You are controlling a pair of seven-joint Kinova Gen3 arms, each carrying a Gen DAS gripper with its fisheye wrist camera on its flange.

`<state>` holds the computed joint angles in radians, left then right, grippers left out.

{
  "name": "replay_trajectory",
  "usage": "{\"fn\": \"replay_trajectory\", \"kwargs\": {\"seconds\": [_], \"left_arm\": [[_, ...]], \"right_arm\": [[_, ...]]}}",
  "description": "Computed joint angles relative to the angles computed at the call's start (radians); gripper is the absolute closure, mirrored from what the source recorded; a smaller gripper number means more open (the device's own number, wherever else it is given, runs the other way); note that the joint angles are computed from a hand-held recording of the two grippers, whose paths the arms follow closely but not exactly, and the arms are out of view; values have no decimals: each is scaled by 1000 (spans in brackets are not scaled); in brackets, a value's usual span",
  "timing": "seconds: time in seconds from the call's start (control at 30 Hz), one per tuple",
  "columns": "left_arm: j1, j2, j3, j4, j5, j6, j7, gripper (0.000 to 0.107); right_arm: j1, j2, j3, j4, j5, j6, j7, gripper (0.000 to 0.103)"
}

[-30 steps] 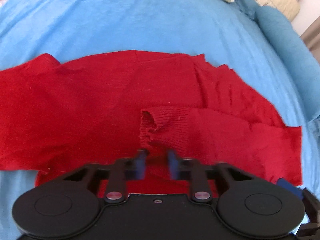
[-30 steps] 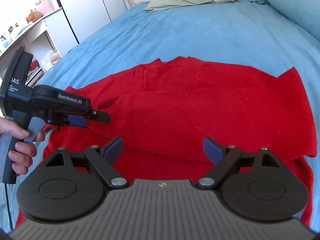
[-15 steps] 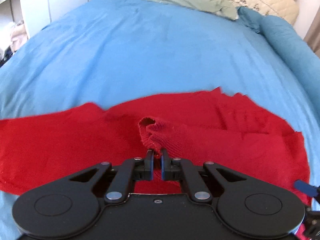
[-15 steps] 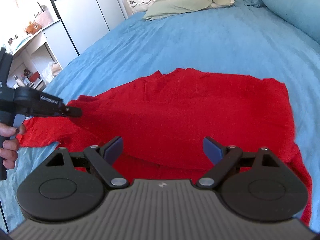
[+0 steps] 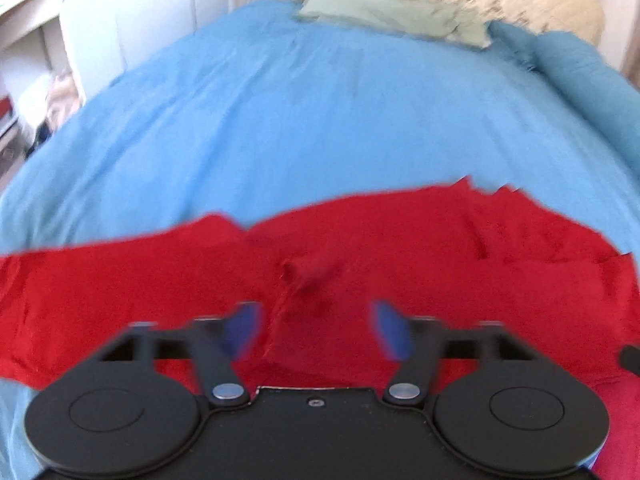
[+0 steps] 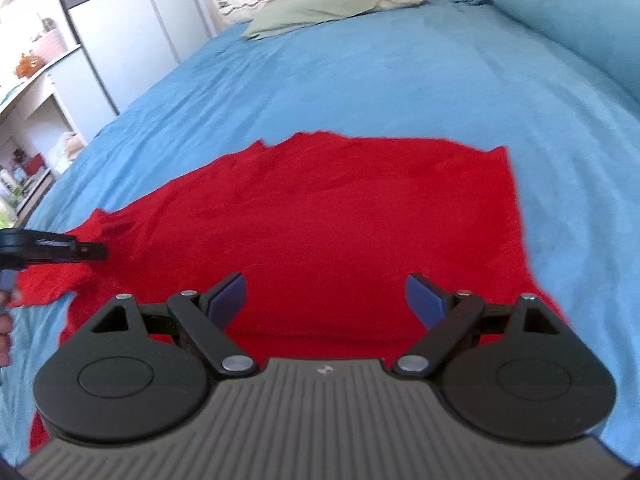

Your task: Fold small clothes

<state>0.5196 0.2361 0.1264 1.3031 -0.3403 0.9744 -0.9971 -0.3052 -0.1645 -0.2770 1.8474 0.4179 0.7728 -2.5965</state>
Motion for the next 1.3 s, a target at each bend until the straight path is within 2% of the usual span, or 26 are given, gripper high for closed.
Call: {"fn": "replay_trajectory", "kwargs": {"seconds": [0.07, 0.2, 0.27, 0.33, 0.4, 0.5, 0.6, 0.7, 0.83, 0.93, 1.07, 1.13, 1.2, 1.3], "left_arm": [[-4, -15, 8, 10, 12, -27, -16, 20], [-21, -16, 25, 0, 71, -31, -71, 20], [-29, -20, 30, 10, 100, -46, -95, 20], [-30, -10, 33, 2, 117, -49, -116, 20], [-36, -5, 36, 4, 141, -66, -141, 20], [-57, 1, 49, 19, 210, -108, -199, 17], [-92, 38, 58, 16, 285, -153, -281, 17], [-60, 85, 18, -15, 240, -141, -267, 17], [-70, 101, -21, 8, 241, -152, -236, 17], [-138, 81, 26, 53, 288, -190, -317, 16], [-95, 30, -3, 78, 240, -157, -296, 14], [-94, 1, 0, 119, 232, -158, -290, 8], [-97, -3, 1, 147, 226, -142, -274, 7], [-100, -28, 10, 201, 203, -191, -296, 7]], "right_arm": [[8, 5, 4, 5, 15, 11, -1, 0], [26, 37, 19, 1, 4, 102, 36, 0], [28, -1, 46, 54, -9, 80, 29, 0], [4, -29, 83, 74, -33, 65, 71, 0], [33, -20, 48, 51, -30, 89, 108, 0], [31, -44, 47, 53, -2, 21, 69, 0], [58, 14, 18, 26, 22, 19, 62, 0], [48, 51, 34, 36, 30, 24, 20, 0], [32, 18, 33, 111, 92, -33, 11, 0], [29, -6, 30, 126, 103, -14, 25, 0], [23, -14, -31, 91, 154, 75, -7, 0], [8, -22, -30, 92, 164, 68, -14, 0], [3, -1, -19, 78, 129, 93, 4, 0], [-11, 8, -11, 93, 140, 92, -26, 0]]}}
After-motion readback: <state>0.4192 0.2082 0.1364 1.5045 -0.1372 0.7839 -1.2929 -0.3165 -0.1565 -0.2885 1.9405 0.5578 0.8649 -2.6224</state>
